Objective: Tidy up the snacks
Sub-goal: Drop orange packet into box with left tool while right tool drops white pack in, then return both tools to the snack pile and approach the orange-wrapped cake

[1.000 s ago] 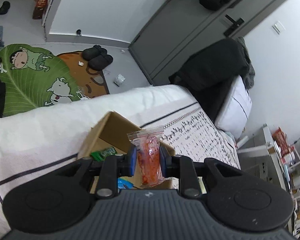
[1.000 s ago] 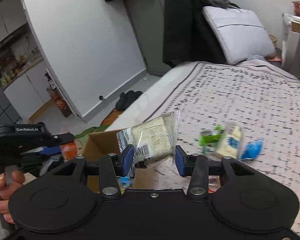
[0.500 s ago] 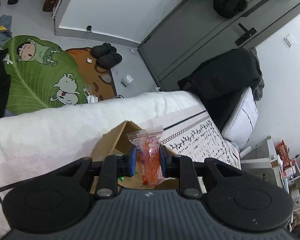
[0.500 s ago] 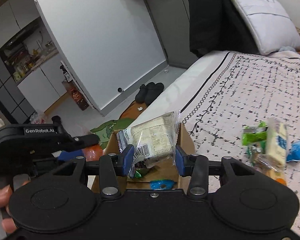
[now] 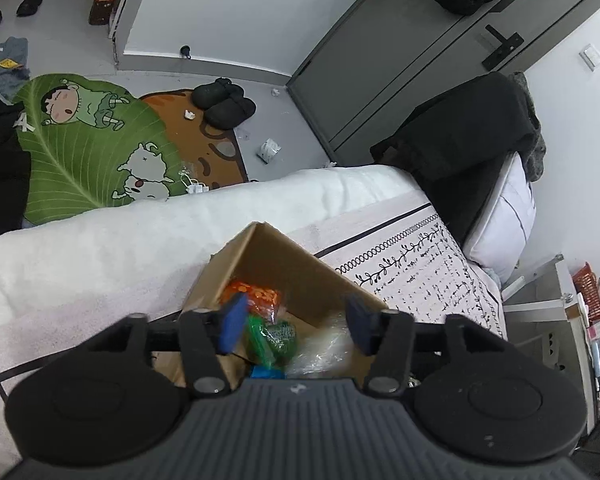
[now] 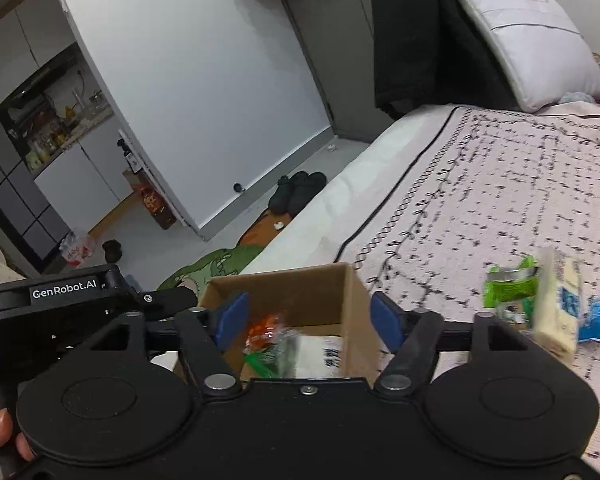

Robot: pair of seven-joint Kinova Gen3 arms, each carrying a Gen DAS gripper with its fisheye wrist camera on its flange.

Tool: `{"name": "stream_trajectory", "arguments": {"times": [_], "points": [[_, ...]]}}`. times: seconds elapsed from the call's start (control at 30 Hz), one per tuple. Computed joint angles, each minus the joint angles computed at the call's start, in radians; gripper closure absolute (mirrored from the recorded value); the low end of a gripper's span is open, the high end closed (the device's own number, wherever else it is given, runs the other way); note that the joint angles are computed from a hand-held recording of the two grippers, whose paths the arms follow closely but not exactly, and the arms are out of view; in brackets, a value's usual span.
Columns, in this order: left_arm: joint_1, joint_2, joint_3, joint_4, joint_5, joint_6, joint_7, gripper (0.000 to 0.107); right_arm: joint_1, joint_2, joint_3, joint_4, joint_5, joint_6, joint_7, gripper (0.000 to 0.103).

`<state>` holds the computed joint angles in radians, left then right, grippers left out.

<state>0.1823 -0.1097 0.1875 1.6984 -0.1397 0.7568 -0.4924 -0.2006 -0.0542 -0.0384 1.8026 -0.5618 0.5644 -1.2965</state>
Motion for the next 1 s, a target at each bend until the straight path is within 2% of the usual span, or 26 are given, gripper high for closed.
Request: {"name": "stream_trajectory", "arguments": {"times": [0.07,0.13,0.27,0.43,0.77,1.0], "points": [[0.004,0.006,0.015,-0.011,-0.030,0.014,0.013,0.038,0.009,-0.013,0.008,0.007,0.013,0.007,-0.006,0.030],[0.013,0.010,0.023,-0.015,-0.048,0.016,0.025,0.034,0.018,-0.027,0.016,0.016,0.032,0.010,-0.017,0.024],[0.032,0.019,0.031,-0.030,-0.066,0.032,0.030,0.030,0.033,-0.054,0.040,0.032,0.060,0.030,-0.018,0.021],[0.064,0.032,0.057,-0.056,-0.139,0.069,0.073,0.026,0.050,-0.087,0.065,0.047,0.091,0.042,-0.015,0.013],[0.138,0.054,0.074,-0.083,-0.188,0.076,0.090,0.025,0.073,-0.139,0.118,0.068,0.138,0.062,0.003,0.004],[0.200,0.074,0.105,-0.104,-0.307,0.115,0.179,0.025,0.078,-0.155,0.180,0.082,0.088,0.086,0.094,0.000]]}}
